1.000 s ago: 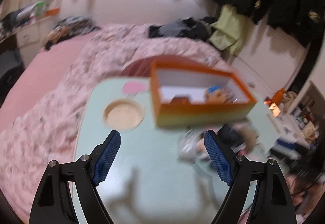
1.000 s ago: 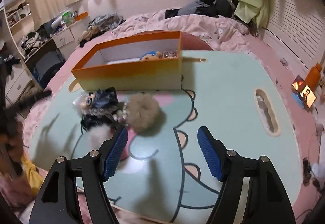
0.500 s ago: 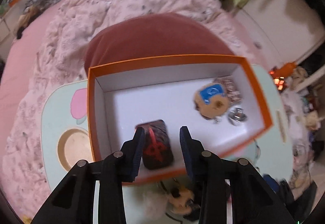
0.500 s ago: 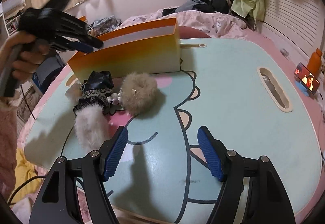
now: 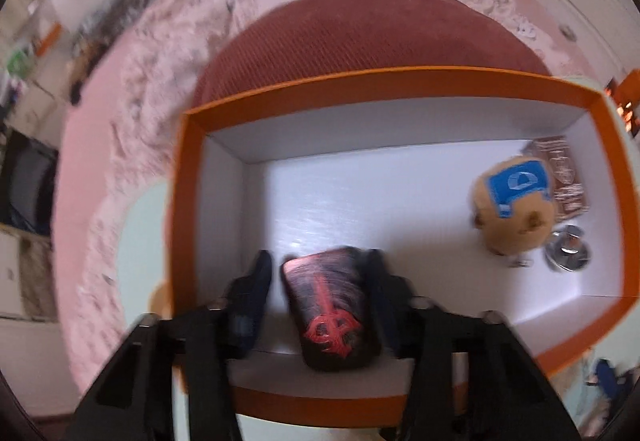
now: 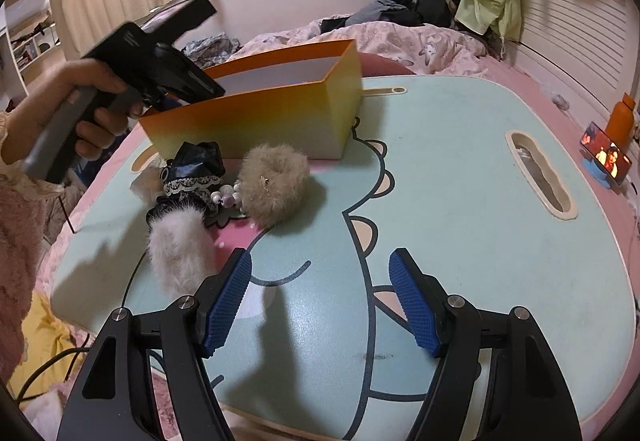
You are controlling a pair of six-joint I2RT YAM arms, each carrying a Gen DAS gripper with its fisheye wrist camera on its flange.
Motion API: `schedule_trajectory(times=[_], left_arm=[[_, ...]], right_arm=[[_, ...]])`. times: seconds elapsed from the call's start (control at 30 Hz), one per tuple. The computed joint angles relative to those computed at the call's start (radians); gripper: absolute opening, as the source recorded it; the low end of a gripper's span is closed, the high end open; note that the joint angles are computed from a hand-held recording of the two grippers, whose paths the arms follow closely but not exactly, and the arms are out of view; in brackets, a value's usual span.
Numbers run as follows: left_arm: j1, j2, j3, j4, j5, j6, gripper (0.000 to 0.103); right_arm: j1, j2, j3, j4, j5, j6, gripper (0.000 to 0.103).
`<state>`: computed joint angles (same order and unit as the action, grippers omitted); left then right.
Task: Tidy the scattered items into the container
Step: 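Grasp the black pouch with red print in the box with the left tool and lift, then lower the black pouch onto the table with the left tool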
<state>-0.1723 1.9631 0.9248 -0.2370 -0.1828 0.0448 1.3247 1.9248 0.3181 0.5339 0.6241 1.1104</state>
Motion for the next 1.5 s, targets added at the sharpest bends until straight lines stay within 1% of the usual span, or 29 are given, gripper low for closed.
schedule_trajectory(times=[0.07,0.13,0.23,0.33,0.5,0.57,0.7,0.83,0.9,0.97,1.07,1.13,1.2,1.3,1.37,1.5], left_arm=[[0.011,-0.015,-0.018,0.021,0.019,0.025,0.040],[0.032,-0.043,-0.044,0.037,0.061,0.047,0.039],[0.079,-0.091,-0.063,0.037,0.156,0.056,0.038],[0.124,-0.205,-0.110,0.032,0.240,0.062,0.037],[0.207,-0.443,-0.215,-0.016,0.429,0.116,0.037],[0.241,-0.505,-0.245,-0.025,0.472,0.134,0.037],[0.340,-0.613,-0.307,-0.053,0.603,0.181,0.037],[0.479,-0.695,-0.377,-0.121,0.758,0.282,0.037],[0.560,-0.698,-0.407,-0.160,0.821,0.365,0.037],[0.622,-0.678,-0.436,-0.164,0.850,0.427,0.037],[0.696,-0.600,-0.474,-0.114,0.865,0.479,0.037],[0.738,-0.516,-0.483,-0.078,0.884,0.507,0.037],[0.774,-0.474,-0.496,-0.049,0.909,0.531,0.037],[0.816,-0.454,-0.514,-0.034,0.916,0.571,0.037],[0.847,-0.443,-0.534,-0.039,0.921,0.625,0.038],[0.872,-0.419,-0.561,-0.037,0.889,0.697,0.038]], right_arm=[[0.000,-0.001,-0.004,0.011,-0.001,0.001,0.072],[0.004,-0.004,-0.002,0.004,0.001,0.006,0.072],[0.006,-0.004,0.004,-0.003,0.003,0.012,0.072],[0.007,-0.004,0.005,-0.006,0.004,0.013,0.072],[0.001,-0.002,0.008,-0.007,0.002,0.009,0.072],[0.004,0.002,0.015,-0.015,0.004,0.014,0.072],[0.004,0.005,0.015,-0.012,0.004,0.016,0.072],[0.003,0.003,0.016,-0.015,0.003,0.016,0.072],[0.003,0.002,0.017,-0.018,0.003,0.017,0.072],[0.004,0.001,0.020,-0.024,0.004,0.017,0.072],[0.003,0.001,0.017,-0.018,0.003,0.017,0.072],[0.003,0.002,0.017,-0.016,0.002,0.016,0.072],[0.002,0.002,0.019,-0.020,0.002,0.015,0.072],[0.002,-0.001,0.017,-0.022,0.003,0.016,0.072],[0.001,-0.001,0.016,-0.019,0.002,0.014,0.072],[0.000,-0.001,0.017,-0.021,0.001,0.014,0.072]])
